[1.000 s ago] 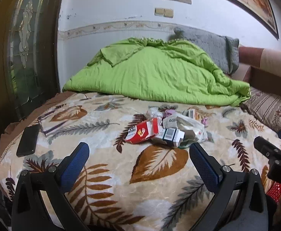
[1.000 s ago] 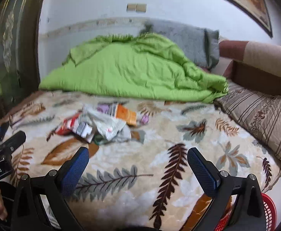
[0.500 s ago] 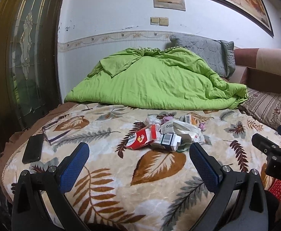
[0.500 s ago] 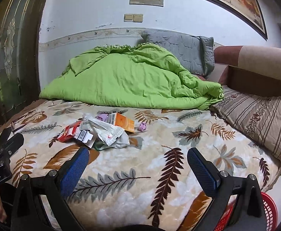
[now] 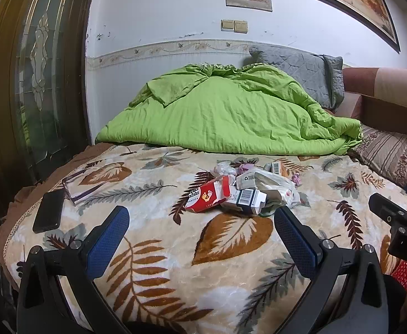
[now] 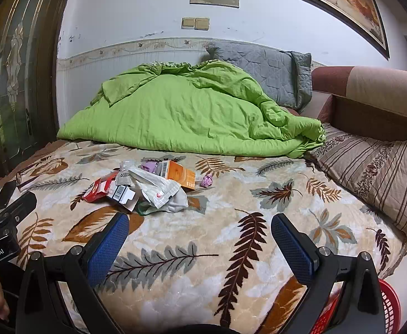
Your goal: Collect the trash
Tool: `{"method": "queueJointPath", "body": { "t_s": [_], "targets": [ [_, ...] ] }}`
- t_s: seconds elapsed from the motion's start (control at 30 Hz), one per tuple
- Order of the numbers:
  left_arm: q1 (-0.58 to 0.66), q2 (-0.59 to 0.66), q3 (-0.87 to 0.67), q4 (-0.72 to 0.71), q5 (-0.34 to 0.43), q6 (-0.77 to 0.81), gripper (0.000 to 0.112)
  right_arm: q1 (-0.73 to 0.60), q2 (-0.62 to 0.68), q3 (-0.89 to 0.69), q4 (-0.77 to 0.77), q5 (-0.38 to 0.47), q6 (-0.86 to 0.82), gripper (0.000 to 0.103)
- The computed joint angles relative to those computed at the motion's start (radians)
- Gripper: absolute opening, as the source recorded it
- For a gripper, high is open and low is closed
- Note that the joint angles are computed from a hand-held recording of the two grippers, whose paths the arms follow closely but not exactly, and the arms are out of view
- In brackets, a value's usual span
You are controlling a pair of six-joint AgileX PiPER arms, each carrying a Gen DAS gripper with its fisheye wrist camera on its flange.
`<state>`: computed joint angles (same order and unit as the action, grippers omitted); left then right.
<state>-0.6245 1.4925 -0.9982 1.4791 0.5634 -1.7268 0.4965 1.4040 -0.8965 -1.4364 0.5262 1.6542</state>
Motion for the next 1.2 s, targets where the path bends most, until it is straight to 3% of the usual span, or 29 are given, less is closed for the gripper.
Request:
{"method": "queueJointPath", "body": {
  "t_s": [0.5, 0.83, 1.07, 1.2],
  "targets": [
    [0.004, 0.017, -0.019, -0.056, -0.029, 0.026, 0.103, 0.0, 0.003, 0.008, 0.003, -0.005, 0.001, 0.103],
    [0.058, 0.036, -0.066, -0.233, -0.102, 0.171, 0.103, -0.006, 0.024, -0.007, 0.053, -0.019, -0.047, 0.103],
    [0.121, 0.106, -0.156, -0.533, -0.141, 0.473, 0.103, -0.042, 0.06, -0.071, 0.25, -0.063, -0.259, 0.103],
    [0.147, 0.151, -0.206, -0.669, -0.153, 0.607, 0.103, -0.075, 0.103, -0.136, 0.481, -0.083, -0.512, 0.103]
  ]
}}
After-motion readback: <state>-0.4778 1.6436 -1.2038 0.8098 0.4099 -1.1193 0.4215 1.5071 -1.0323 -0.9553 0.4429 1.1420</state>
